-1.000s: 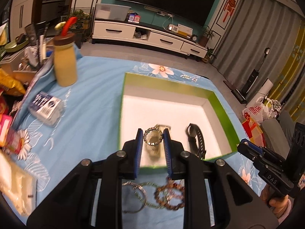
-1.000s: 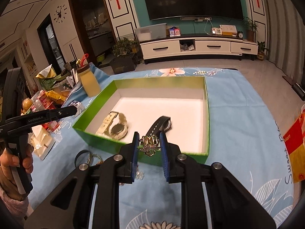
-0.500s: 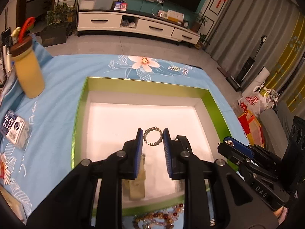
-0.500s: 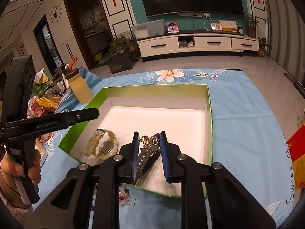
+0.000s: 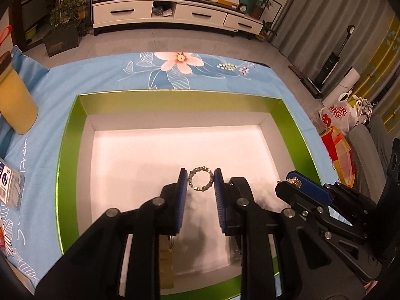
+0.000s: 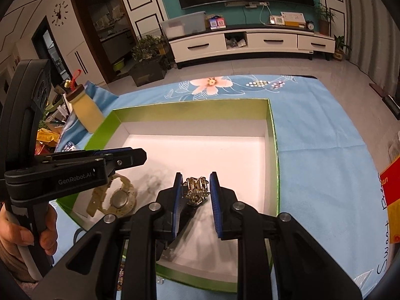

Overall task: Organize jewelry
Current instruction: 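Carry the ring and charm into the green box and open both tools, then withdraw both tools from the box toward the remaining bracelets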

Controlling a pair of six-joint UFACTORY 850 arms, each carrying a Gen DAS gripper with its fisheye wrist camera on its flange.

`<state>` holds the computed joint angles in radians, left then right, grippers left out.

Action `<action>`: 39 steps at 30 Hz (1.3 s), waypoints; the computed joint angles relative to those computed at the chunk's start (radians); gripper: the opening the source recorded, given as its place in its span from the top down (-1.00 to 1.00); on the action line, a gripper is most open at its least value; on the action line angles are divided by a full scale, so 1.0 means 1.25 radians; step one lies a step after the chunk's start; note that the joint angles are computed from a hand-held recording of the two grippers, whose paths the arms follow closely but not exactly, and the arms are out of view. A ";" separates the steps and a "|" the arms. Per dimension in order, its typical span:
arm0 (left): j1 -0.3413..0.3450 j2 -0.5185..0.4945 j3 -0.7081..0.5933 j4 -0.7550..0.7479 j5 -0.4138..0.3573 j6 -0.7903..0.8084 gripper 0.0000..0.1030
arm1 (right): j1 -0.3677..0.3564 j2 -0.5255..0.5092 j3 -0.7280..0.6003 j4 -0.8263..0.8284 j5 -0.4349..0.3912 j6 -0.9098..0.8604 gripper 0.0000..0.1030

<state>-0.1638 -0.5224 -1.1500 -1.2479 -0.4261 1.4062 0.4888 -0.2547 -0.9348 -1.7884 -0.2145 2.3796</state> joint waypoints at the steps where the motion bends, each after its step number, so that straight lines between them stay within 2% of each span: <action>1: 0.000 -0.002 -0.002 0.003 0.004 -0.005 0.48 | -0.004 -0.002 -0.002 0.003 0.006 -0.003 0.57; 2: 0.000 -0.002 -0.001 0.000 0.005 -0.006 0.37 | -0.005 -0.003 -0.003 0.018 0.009 -0.016 0.57; 4: 0.000 -0.002 -0.001 -0.012 0.006 -0.002 0.29 | -0.010 -0.006 -0.005 0.063 0.011 -0.050 0.55; 7: 0.006 0.005 0.005 -0.040 -0.003 0.017 -0.14 | -0.017 -0.001 0.003 -0.007 0.022 0.027 0.54; 8: 0.009 0.012 0.010 -0.063 -0.007 0.038 -0.26 | -0.017 0.001 0.005 -0.014 0.022 0.036 0.46; 9: 0.016 0.020 0.019 -0.091 -0.017 0.064 -0.31 | -0.018 0.005 0.010 -0.040 0.021 0.067 0.22; 11: 0.025 0.037 0.033 -0.122 -0.027 0.090 -0.34 | -0.017 0.015 0.021 -0.070 0.011 0.110 0.02; 15: 0.051 0.080 0.071 -0.178 -0.040 0.150 -0.44 | -0.011 0.047 0.050 -0.155 -0.005 0.205 0.02; 19: 0.079 0.129 0.121 -0.234 -0.026 0.215 -0.68 | 0.002 0.081 0.077 -0.181 -0.019 0.233 0.02; 25: 0.135 0.187 0.194 -0.273 -0.004 0.285 -0.83 | 0.031 0.142 0.121 -0.165 -0.046 0.217 0.02; 31: 0.202 0.237 0.270 -0.295 0.000 0.342 -0.83 | 0.079 0.196 0.149 -0.088 -0.068 0.112 0.02; 39: 0.264 0.301 0.375 -0.306 -0.017 0.400 -0.83 | 0.154 0.207 0.162 0.056 -0.086 -0.040 0.02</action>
<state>0.1661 -0.1464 -0.6817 -1.6308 -0.4473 1.9065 0.6812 0.0046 -0.7321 -1.7182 -0.3221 2.3290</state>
